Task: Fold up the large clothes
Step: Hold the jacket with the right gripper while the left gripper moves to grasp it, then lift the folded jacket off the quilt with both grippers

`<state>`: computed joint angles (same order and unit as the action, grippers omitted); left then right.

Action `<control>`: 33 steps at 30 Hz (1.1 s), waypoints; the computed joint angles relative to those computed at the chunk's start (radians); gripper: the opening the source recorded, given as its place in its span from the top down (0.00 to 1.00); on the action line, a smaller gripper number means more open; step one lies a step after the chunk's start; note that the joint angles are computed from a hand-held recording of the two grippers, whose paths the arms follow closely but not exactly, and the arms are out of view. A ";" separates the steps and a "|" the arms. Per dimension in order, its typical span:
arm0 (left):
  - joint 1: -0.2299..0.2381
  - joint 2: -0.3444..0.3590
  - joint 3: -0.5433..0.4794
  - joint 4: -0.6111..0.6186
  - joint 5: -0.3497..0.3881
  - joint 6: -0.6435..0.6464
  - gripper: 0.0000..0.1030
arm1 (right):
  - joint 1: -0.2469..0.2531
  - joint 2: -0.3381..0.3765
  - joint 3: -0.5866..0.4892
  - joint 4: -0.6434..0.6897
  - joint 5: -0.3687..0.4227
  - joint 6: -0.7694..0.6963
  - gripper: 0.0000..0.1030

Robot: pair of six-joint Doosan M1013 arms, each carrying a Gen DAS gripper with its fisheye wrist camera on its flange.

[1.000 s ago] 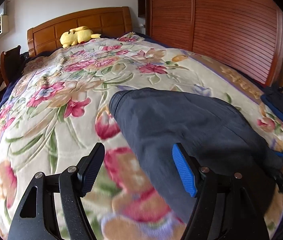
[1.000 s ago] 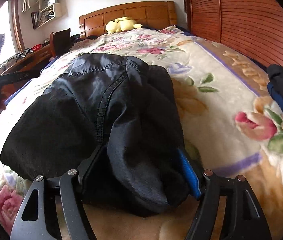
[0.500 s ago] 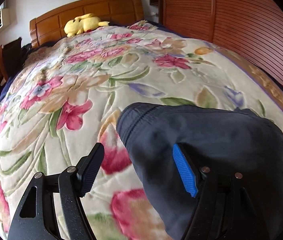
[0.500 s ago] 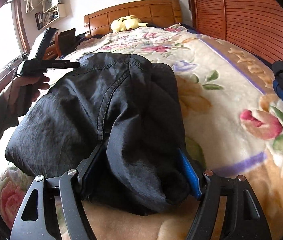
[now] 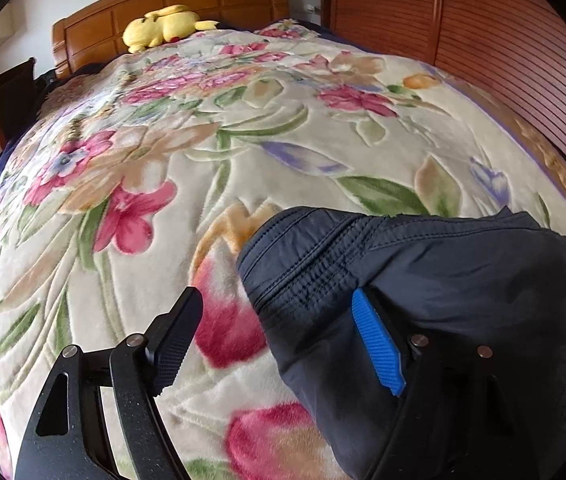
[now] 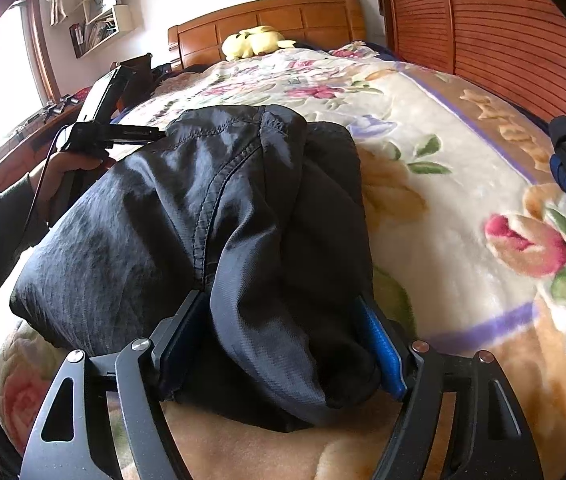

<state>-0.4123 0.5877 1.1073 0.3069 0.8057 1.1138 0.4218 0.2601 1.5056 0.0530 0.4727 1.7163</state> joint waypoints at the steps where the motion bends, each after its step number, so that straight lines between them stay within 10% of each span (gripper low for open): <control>1: 0.003 0.003 -0.004 -0.013 0.000 0.013 0.24 | 0.000 0.001 -0.002 -0.005 0.005 0.009 0.21; 9: 0.028 0.014 -0.011 -0.159 -0.013 0.071 0.24 | -0.003 0.011 -0.019 0.016 0.034 0.018 0.15; 18: 0.035 0.016 -0.025 -0.286 0.004 0.143 0.63 | -0.043 0.028 -0.036 0.314 0.095 -0.216 0.16; 23: 0.006 -0.011 -0.005 -0.151 -0.012 0.076 0.83 | -0.058 0.030 -0.034 0.442 0.115 -0.341 0.34; 28: -0.018 -0.065 0.050 -0.036 -0.067 0.003 0.87 | -0.051 0.004 0.001 0.481 0.046 -0.434 0.73; 33: -0.042 -0.131 0.096 0.055 -0.094 -0.041 0.87 | -0.057 -0.023 0.040 0.585 -0.016 -0.528 0.82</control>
